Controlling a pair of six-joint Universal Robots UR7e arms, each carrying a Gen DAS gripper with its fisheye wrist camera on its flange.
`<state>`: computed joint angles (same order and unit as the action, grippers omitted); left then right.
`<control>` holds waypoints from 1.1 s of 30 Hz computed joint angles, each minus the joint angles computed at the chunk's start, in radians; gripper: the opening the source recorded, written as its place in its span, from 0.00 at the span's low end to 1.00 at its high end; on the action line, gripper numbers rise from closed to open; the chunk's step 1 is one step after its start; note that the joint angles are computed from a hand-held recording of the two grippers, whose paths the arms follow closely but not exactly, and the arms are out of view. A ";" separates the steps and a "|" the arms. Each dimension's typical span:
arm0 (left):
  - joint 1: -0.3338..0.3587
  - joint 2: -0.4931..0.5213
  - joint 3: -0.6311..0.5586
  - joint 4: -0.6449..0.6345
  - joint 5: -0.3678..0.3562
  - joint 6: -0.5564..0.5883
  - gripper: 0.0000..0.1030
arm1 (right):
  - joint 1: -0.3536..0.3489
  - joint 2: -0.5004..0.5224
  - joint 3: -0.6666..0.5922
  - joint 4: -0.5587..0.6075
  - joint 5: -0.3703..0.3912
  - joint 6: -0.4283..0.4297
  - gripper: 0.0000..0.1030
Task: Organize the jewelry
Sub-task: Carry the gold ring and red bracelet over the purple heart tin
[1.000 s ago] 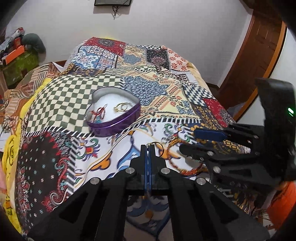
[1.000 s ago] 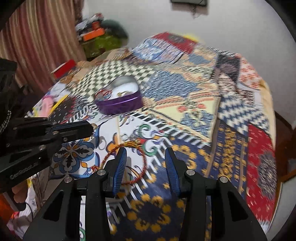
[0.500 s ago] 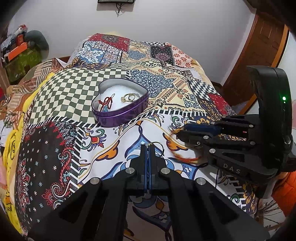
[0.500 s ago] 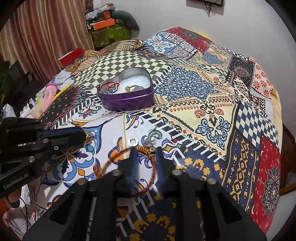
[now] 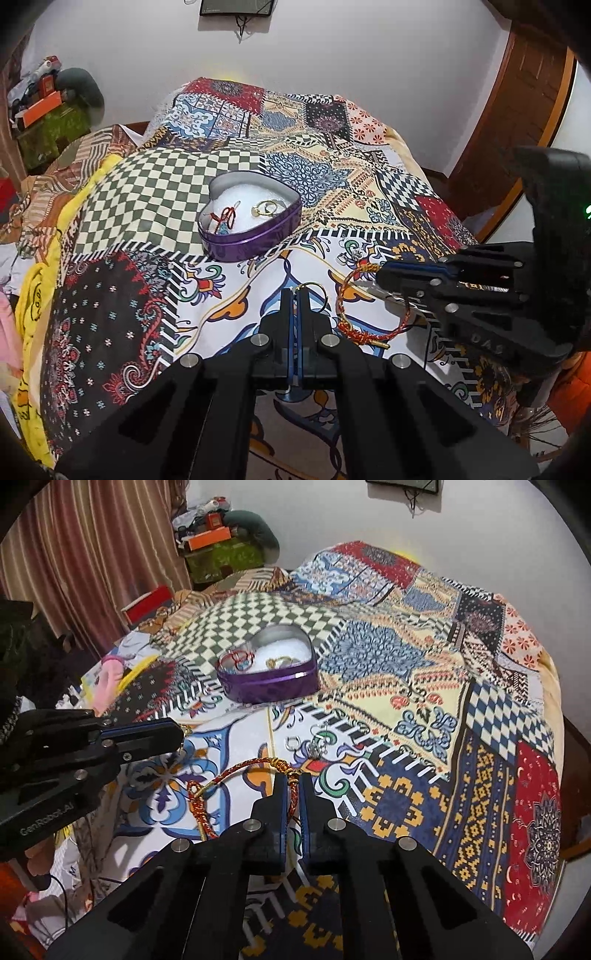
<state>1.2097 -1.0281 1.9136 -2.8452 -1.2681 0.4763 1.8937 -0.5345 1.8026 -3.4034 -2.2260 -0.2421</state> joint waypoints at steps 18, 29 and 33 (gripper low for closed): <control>0.002 0.018 -0.063 -0.064 0.021 0.030 0.00 | 0.028 0.020 -0.100 -0.061 -0.004 -0.019 0.05; 0.018 0.072 -0.153 -0.074 0.014 0.031 0.00 | 0.008 0.051 -0.200 -0.033 0.002 -0.031 0.05; 0.023 0.095 -0.185 -0.072 0.014 0.035 0.00 | 0.001 0.063 -0.233 -0.006 0.007 -0.032 0.05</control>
<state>1.2324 -0.9329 1.7282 -2.9175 -1.2541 0.5112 1.8948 -0.4710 1.5701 -3.4091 -2.2190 -0.2740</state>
